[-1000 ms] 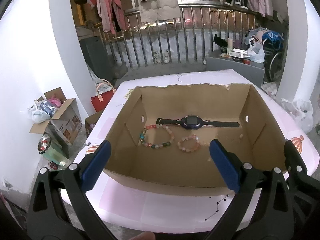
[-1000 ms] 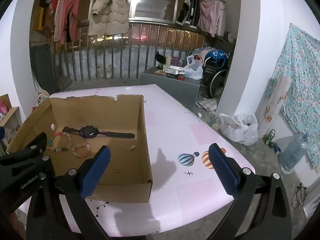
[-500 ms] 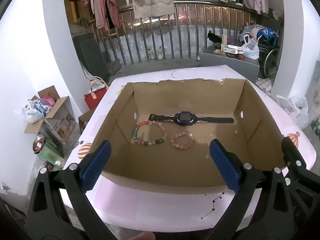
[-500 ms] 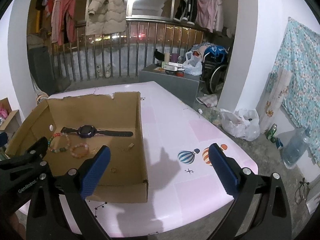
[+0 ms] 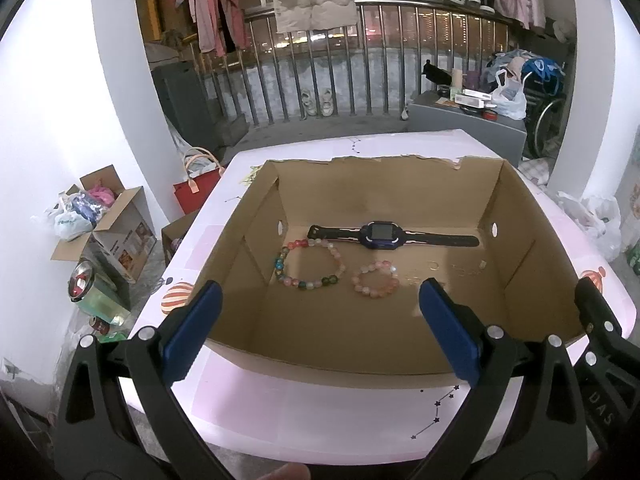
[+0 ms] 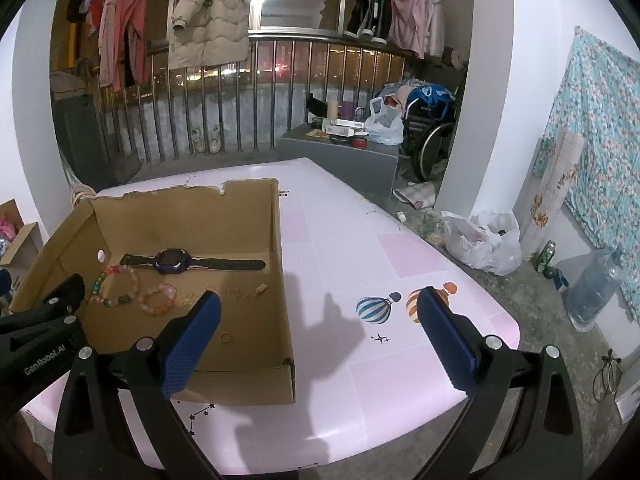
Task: Organize jewelry
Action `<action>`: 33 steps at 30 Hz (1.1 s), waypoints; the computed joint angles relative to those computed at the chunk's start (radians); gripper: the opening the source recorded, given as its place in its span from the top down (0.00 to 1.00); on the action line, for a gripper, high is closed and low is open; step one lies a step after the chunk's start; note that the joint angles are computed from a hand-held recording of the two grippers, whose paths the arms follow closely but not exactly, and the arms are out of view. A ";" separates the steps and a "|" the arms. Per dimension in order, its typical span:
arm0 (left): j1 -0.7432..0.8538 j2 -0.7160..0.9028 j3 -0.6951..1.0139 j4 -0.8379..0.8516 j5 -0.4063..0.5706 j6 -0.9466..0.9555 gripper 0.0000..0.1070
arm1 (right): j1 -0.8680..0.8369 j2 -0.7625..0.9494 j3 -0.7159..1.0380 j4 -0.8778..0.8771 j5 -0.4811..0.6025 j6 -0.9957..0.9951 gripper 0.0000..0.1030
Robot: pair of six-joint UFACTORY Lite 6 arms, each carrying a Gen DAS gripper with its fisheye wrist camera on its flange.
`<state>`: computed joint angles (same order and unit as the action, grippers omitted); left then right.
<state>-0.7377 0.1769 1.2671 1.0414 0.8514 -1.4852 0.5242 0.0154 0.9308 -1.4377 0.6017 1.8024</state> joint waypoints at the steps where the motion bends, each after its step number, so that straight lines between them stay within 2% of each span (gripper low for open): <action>1: 0.000 0.000 0.000 0.000 0.000 0.000 0.11 | -0.001 -0.003 -0.002 0.001 0.001 -0.003 0.07; 33: 0.020 -0.003 -0.008 -0.010 -0.018 -0.001 0.11 | 0.013 0.019 0.011 0.008 0.000 0.007 0.07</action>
